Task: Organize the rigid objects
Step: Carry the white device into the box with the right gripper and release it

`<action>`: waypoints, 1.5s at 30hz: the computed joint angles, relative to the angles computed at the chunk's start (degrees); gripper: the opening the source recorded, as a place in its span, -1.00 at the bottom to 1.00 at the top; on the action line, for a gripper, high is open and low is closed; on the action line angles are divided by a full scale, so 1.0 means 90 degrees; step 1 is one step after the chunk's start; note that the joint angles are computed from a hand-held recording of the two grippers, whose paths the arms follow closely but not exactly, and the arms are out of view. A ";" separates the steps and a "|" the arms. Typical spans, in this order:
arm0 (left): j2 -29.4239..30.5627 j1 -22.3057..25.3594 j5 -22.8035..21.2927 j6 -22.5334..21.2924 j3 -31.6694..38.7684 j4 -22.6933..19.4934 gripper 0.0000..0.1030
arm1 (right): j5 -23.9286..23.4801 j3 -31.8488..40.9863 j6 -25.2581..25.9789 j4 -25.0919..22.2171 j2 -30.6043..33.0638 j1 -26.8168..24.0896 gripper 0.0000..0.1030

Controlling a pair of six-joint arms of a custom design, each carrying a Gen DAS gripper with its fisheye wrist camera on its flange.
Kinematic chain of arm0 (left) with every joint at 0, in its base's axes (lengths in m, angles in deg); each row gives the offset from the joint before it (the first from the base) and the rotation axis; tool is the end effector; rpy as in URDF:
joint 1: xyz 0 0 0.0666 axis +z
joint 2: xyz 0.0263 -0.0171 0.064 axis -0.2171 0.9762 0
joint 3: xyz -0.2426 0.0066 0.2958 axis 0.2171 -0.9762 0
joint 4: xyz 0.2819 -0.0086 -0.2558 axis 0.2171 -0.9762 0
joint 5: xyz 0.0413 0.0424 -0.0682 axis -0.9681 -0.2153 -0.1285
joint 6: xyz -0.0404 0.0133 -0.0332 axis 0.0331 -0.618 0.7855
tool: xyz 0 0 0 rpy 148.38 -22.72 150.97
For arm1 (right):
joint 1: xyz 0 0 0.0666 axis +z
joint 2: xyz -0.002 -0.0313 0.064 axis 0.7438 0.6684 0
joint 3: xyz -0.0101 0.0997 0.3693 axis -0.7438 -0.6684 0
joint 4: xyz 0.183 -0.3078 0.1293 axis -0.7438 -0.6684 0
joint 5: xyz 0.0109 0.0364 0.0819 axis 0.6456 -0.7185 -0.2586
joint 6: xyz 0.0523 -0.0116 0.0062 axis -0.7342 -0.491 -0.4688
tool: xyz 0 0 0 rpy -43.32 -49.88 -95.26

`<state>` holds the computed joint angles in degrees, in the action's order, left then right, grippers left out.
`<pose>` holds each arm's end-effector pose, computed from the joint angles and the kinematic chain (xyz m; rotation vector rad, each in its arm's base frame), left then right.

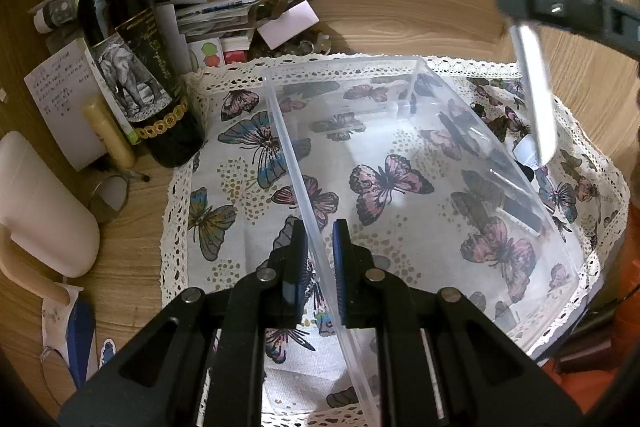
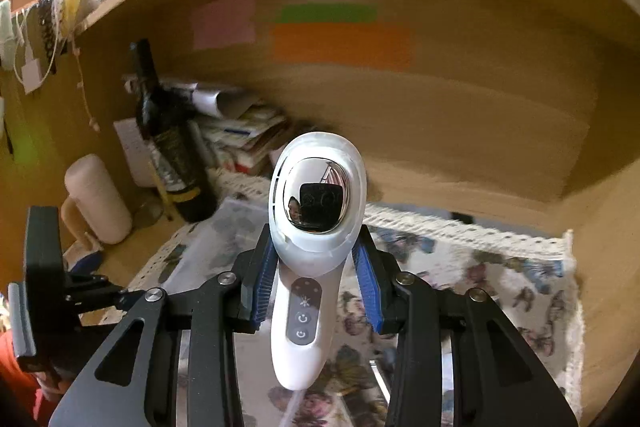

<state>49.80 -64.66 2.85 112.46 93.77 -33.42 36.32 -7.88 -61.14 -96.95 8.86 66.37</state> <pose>0.3238 -0.3840 0.4087 -0.3309 2.4480 0.0943 0.4278 0.1568 0.4640 -0.8702 2.0429 0.5051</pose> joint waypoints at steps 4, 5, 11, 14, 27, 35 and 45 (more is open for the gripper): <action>-0.0043 0.0011 0.0018 -0.0021 -0.0055 0.0083 -0.75 | 0.0131 0.0102 0.0197 -0.0275 0.0207 0.0217 -0.33; -0.0039 0.0004 0.0010 -0.0017 -0.0051 0.0085 -0.75 | 0.0192 0.0144 0.0264 -0.0376 0.0281 0.0292 -0.33; -0.0073 0.0000 0.0027 -0.0063 -0.0099 0.0157 -0.75 | 0.0618 0.0319 0.0575 -0.0782 0.0677 0.0569 -0.33; -0.0080 0.0003 0.0034 -0.0093 -0.0111 0.0185 -0.75 | 0.0781 0.0399 0.0654 -0.0936 0.0835 0.0623 -0.33; -0.0133 0.0044 0.0117 -0.0182 -0.0191 0.0329 -0.75 | 0.1053 0.0584 0.0856 -0.1360 0.1172 0.0742 -0.29; -0.0148 0.0057 0.0131 -0.0194 -0.0231 0.0410 -0.75 | 0.0983 0.0436 0.0869 -0.1036 0.0818 0.0653 -0.20; -0.0136 0.0044 0.0113 -0.0187 -0.0224 0.0402 -0.75 | 0.0980 0.0170 0.0643 -0.0482 0.0258 0.0132 0.02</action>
